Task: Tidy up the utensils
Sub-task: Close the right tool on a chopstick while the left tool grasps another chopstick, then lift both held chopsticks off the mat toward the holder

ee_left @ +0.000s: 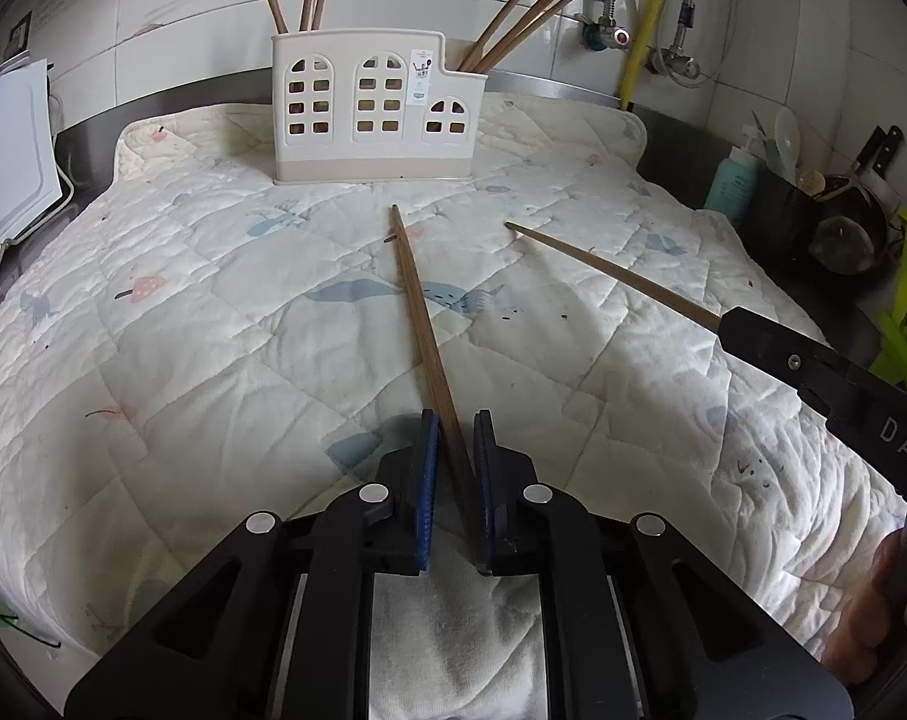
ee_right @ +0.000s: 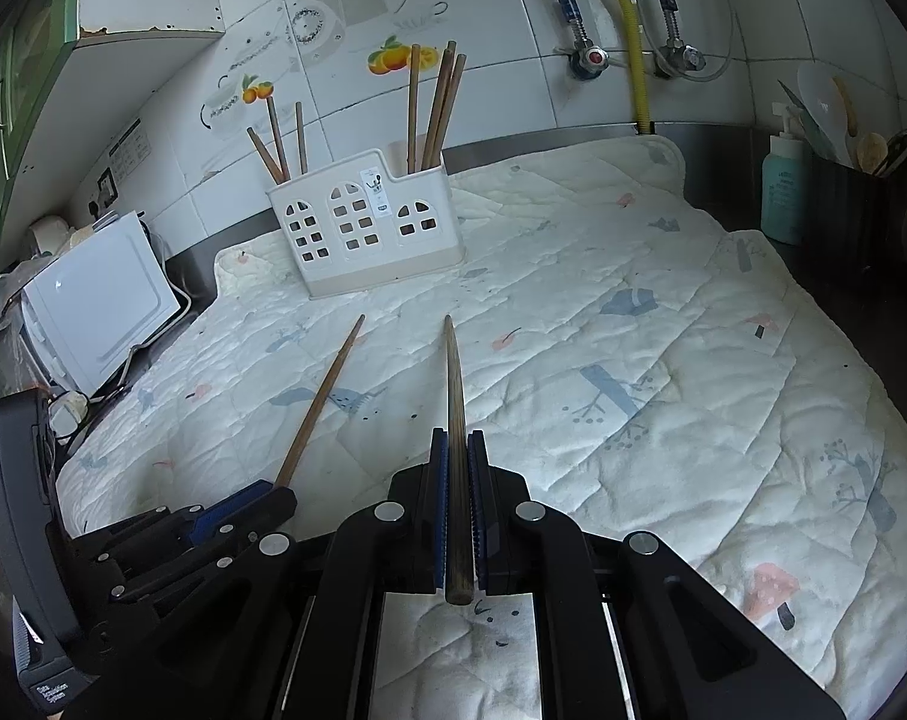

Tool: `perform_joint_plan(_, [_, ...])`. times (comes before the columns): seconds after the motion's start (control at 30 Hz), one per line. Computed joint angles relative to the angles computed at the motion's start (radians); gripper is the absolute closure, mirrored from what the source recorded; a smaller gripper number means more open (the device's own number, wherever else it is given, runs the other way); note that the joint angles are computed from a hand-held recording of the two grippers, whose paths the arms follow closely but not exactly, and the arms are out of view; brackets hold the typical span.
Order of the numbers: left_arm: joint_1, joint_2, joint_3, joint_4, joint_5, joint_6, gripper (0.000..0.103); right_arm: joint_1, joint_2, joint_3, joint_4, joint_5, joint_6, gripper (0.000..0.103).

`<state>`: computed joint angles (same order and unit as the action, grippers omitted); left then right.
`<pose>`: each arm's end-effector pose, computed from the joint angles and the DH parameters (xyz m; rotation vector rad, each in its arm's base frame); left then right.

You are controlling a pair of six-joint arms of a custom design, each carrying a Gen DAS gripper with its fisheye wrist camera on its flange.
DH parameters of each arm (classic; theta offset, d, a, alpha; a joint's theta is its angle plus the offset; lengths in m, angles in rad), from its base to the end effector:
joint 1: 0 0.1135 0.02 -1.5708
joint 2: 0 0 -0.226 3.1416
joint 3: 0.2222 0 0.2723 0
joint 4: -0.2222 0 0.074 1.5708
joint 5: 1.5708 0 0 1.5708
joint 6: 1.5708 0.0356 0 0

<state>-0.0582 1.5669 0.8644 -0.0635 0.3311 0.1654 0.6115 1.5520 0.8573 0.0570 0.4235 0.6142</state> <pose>0.3370 -0.0312 0.1390 0.4196 2.2698 -0.3316 0.2899 0.1854 0.1522 0.2348 2.1416 0.2438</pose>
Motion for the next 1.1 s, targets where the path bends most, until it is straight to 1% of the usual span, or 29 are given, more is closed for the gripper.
perform_joint_plan(0.2, [0.051, 0.013, 0.084, -0.113, 0.07, 0.088, 0.096, 0.021, -0.025, 0.003, -0.014, 0.023, -0.016, 0.097])
perform_joint_plan(0.27, [0.071, 0.007, 0.104, -0.135, 0.076, 0.114, 0.102, 0.026, -0.045, 0.003, -0.023, 0.028, -0.025, 0.097])
perform_joint_plan(0.3, [0.085, 0.002, 0.111, -0.14, 0.081, 0.119, 0.102, 0.029, -0.057, 0.001, -0.024, 0.032, -0.03, 0.097])
perform_joint_plan(0.43, [0.135, 0.002, 0.149, -0.146, 0.125, 0.124, 0.102, 0.046, -0.098, 0.01, -0.045, 0.063, -0.059, 0.096])
perform_joint_plan(0.5, [0.151, 0.029, 0.191, -0.191, 0.15, 0.138, 0.102, 0.055, -0.107, 0.02, -0.058, 0.082, -0.07, 0.096])
perform_joint_plan(0.57, [0.171, 0.062, 0.232, -0.259, 0.218, 0.153, 0.101, 0.061, -0.107, 0.028, -0.068, 0.091, -0.071, 0.096])
perform_joint_plan(0.6, [0.17, 0.058, 0.223, -0.264, 0.222, 0.158, 0.101, 0.063, -0.107, 0.03, -0.071, 0.095, -0.07, 0.096])
perform_joint_plan(0.67, [0.165, 0.054, 0.203, -0.273, 0.242, 0.17, 0.096, 0.064, -0.103, 0.033, -0.074, 0.092, -0.063, 0.096])
perform_joint_plan(0.73, [0.143, 0.037, 0.166, -0.243, 0.216, 0.177, 0.085, 0.065, -0.095, 0.038, -0.076, 0.091, -0.063, 0.097])
perform_joint_plan(0.83, [0.124, 0.049, 0.156, -0.224, 0.205, 0.182, 0.085, 0.062, -0.094, 0.041, -0.079, 0.088, -0.065, 0.097])
perform_joint_plan(1.1, [0.089, 0.121, 0.188, -0.194, 0.153, 0.168, 0.086, 0.056, -0.1, 0.029, -0.071, 0.079, -0.061, 0.096])
